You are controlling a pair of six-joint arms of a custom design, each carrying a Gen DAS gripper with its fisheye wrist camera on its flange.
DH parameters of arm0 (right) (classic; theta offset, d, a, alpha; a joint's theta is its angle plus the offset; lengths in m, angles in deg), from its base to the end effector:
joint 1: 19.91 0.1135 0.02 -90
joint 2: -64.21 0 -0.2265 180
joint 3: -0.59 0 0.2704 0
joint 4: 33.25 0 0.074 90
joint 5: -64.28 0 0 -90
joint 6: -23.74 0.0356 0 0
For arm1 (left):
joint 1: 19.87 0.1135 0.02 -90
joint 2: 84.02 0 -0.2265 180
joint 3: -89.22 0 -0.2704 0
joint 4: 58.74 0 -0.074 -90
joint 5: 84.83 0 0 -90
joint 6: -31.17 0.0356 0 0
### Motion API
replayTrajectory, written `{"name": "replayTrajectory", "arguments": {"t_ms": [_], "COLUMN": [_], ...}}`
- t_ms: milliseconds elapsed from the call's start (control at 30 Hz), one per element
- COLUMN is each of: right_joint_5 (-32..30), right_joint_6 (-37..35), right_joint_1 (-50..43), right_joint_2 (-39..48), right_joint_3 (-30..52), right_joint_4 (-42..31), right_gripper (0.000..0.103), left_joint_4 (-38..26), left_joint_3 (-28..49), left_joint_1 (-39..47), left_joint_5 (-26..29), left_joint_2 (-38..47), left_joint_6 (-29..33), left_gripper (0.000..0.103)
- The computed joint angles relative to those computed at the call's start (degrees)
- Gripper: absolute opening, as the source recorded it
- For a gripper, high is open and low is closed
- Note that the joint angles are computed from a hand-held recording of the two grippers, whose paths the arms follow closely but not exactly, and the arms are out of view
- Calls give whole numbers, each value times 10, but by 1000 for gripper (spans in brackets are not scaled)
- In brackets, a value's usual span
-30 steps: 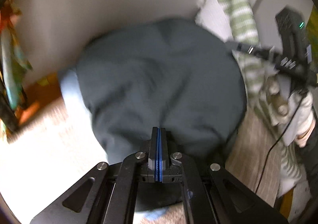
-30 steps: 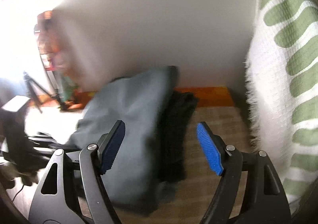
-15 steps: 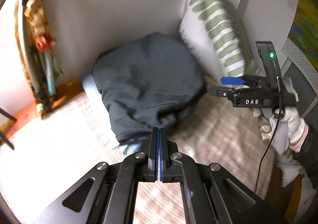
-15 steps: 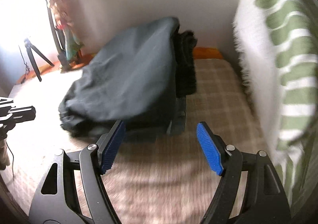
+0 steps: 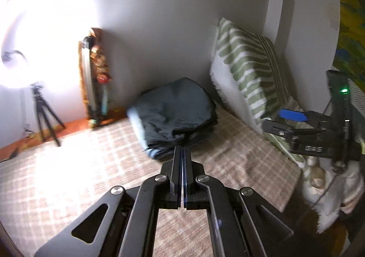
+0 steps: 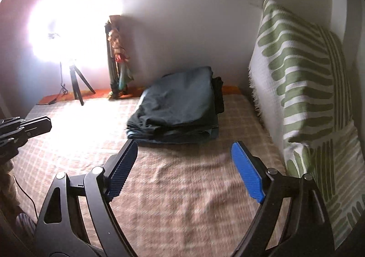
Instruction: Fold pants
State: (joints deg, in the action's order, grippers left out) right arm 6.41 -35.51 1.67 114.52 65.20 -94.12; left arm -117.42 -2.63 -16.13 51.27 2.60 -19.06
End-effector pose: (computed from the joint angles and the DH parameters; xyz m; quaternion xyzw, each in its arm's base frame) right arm 0.2013 0.0593 0.2789 0.1734 0.8817 -0.0740 0.4325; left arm 0.3314 -0.0040 0.2639 0.3782 0.8051 -0.2524 0.3808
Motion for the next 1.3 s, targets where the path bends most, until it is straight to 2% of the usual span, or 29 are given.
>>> {"name": "replayTrajectory", "arguments": {"t_ms": [167, 400, 567, 767, 1300], "right_joint_5": [117, 180, 167, 165, 172], "right_joint_6": [88, 189, 202, 230, 263], "right_joint_1": [131, 228, 232, 237, 256], "right_joint_2": [16, 37, 33, 10, 7], "right_joint_3": [36, 51, 33, 10, 0], "right_joint_4": [-75, -120, -104, -104, -124], "right_gripper": [96, 97, 97, 97, 97], "left_joint_4": [0, -1, -39, -60, -53], "left_joint_3": [-46, -72, -71, -71, -93], "left_joint_1": [62, 119, 141, 155, 166], "left_joint_5": [35, 36, 49, 53, 49], "left_joint_2": [-58, -92, -94, -99, -140], "left_joint_6": [15, 25, 70, 84, 70], "left_gripper": [0, 0, 0, 0, 0]}}
